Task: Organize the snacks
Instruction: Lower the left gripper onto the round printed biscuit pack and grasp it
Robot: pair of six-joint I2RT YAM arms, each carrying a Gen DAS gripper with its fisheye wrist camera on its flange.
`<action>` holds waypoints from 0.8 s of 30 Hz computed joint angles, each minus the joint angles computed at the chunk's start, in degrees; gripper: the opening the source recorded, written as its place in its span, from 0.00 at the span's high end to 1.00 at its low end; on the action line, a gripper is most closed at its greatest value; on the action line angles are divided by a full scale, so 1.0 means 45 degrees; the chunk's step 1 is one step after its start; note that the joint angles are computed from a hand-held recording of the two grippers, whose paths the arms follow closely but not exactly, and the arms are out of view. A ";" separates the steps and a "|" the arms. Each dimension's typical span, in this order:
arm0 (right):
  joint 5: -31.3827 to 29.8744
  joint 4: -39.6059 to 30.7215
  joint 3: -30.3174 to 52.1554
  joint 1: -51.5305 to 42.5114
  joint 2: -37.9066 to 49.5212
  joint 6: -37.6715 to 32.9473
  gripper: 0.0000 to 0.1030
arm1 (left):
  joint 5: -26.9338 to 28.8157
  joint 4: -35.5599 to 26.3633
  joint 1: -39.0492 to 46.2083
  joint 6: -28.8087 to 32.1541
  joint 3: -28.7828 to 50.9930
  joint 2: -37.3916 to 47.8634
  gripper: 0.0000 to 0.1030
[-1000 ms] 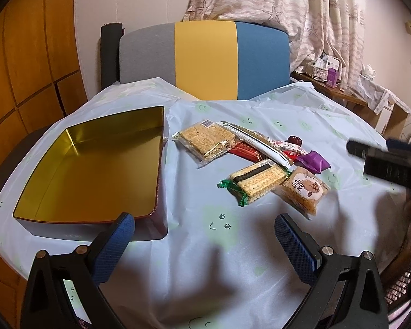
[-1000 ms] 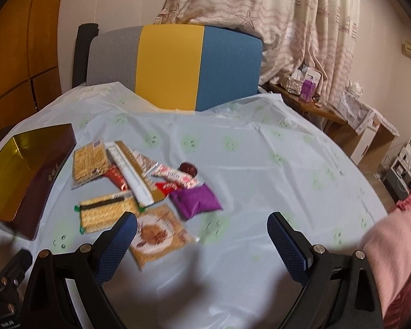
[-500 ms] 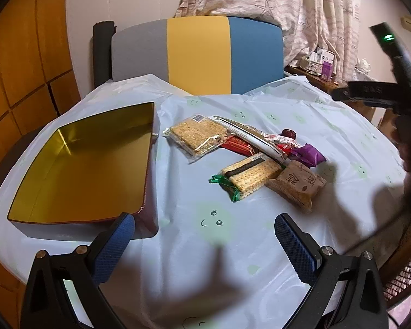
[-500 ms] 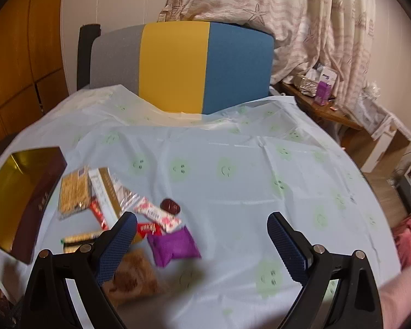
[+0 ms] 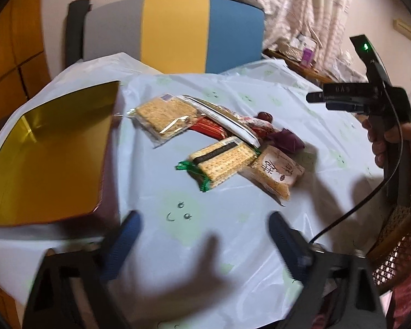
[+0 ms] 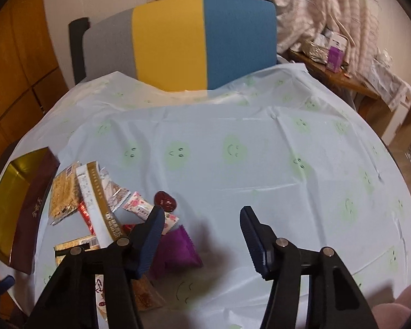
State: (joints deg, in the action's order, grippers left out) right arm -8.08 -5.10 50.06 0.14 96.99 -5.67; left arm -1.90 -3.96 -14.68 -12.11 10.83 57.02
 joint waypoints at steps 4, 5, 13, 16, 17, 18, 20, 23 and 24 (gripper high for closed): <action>-0.0296 -0.0295 0.0232 -0.0556 0.0113 0.0613 0.43 | 0.0984 0.0527 -0.0151 0.1115 0.0772 0.1536 0.40; -0.0365 -0.0352 0.0288 -0.0667 0.0134 0.0713 0.43 | 0.1225 0.0698 -0.0278 0.1343 0.1046 0.2046 0.40; -0.0706 -0.0601 0.0540 -0.1082 0.0234 0.1053 0.43 | 0.1189 0.1682 -0.1999 0.3140 0.3483 0.6116 0.39; -0.0759 -0.0790 0.0672 -0.1101 0.0369 0.1100 0.43 | 0.0847 0.1876 -0.2433 0.3696 0.4260 0.7419 0.37; -0.0740 -0.0829 0.0689 -0.1080 0.0394 0.1080 0.43 | 0.0751 0.1907 -0.2488 0.3833 0.4524 0.7802 0.37; -0.0773 -0.0869 0.0712 -0.1077 0.0423 0.1035 0.43 | 0.0687 0.1929 -0.2536 0.3937 0.4741 0.8114 0.37; -0.0953 -0.1012 0.0830 -0.1076 0.0552 0.0950 0.43 | 0.0692 0.2030 -0.2589 0.4202 0.5104 0.8706 0.35; -0.1179 -0.1244 0.1008 -0.1046 0.0772 0.0853 0.43 | 0.0358 0.2493 -0.2735 0.4443 0.5228 0.9208 0.36; -0.1267 -0.1353 0.1074 -0.1053 0.0850 0.0820 0.43 | 0.0003 0.2896 -0.2867 0.4444 0.5025 0.9193 0.44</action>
